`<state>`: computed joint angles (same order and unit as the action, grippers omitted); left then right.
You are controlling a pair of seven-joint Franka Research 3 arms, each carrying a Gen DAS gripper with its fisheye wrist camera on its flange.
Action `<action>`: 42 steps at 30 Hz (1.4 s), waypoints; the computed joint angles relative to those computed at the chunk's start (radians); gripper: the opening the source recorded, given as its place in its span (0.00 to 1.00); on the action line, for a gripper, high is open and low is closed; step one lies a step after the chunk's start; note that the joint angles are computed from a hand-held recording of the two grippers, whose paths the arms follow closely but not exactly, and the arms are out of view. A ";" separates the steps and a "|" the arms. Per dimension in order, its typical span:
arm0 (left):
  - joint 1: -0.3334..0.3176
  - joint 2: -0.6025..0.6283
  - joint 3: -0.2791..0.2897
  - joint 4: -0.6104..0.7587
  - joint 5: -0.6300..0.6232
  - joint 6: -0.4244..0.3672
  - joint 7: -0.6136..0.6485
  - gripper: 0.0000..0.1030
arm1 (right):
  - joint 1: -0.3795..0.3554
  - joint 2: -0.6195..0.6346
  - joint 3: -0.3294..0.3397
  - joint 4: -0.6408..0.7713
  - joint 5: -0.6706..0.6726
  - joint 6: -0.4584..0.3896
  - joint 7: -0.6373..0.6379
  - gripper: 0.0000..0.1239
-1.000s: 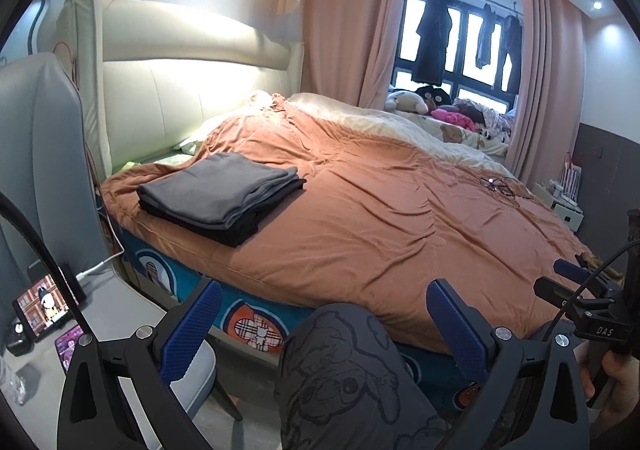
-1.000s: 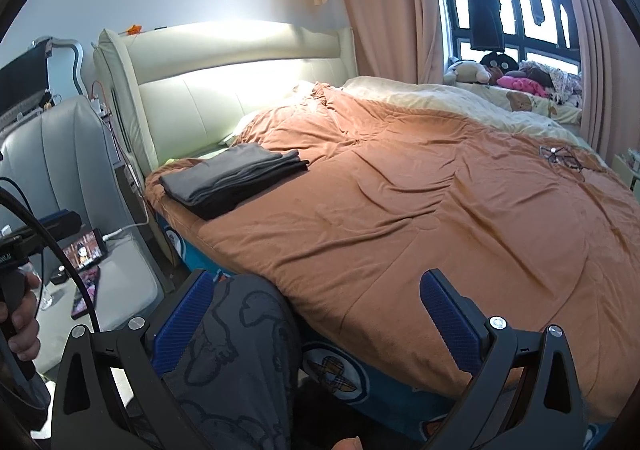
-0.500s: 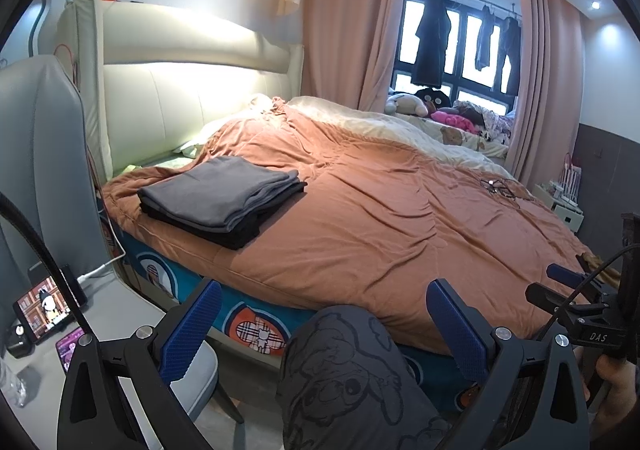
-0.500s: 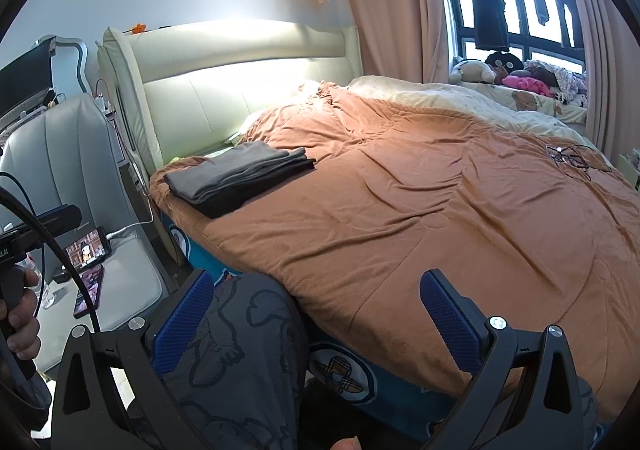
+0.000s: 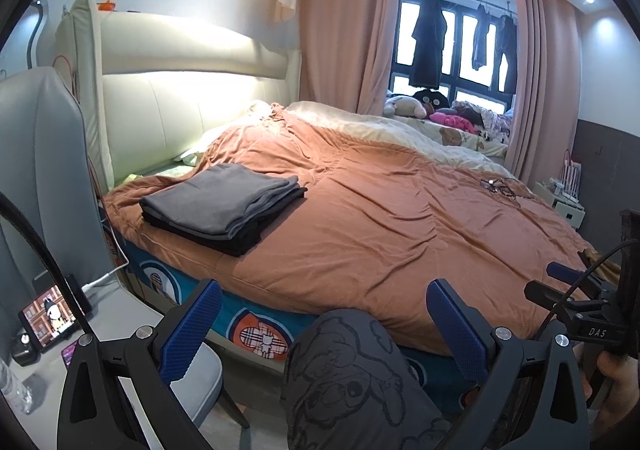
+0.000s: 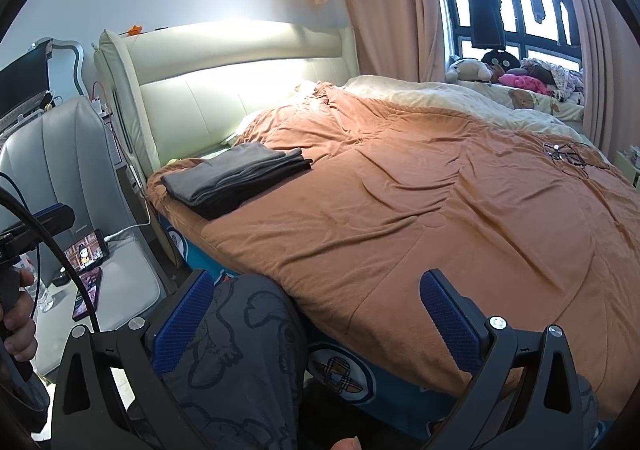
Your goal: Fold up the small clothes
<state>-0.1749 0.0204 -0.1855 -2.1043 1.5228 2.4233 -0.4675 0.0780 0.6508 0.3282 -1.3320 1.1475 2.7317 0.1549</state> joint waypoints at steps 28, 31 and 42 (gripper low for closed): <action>-0.011 0.001 -0.003 0.009 0.016 -0.025 0.018 1.00 | -0.019 -0.014 0.008 -0.022 0.096 0.023 -0.090 0.83; -0.014 -0.003 -0.007 0.006 0.026 -0.033 0.016 1.00 | -0.017 -0.015 0.005 -0.023 0.102 0.025 -0.092 0.83; -0.019 -0.026 -0.017 -0.017 0.072 -0.064 -0.020 1.00 | -0.011 -0.017 0.001 -0.030 0.124 0.040 -0.104 0.83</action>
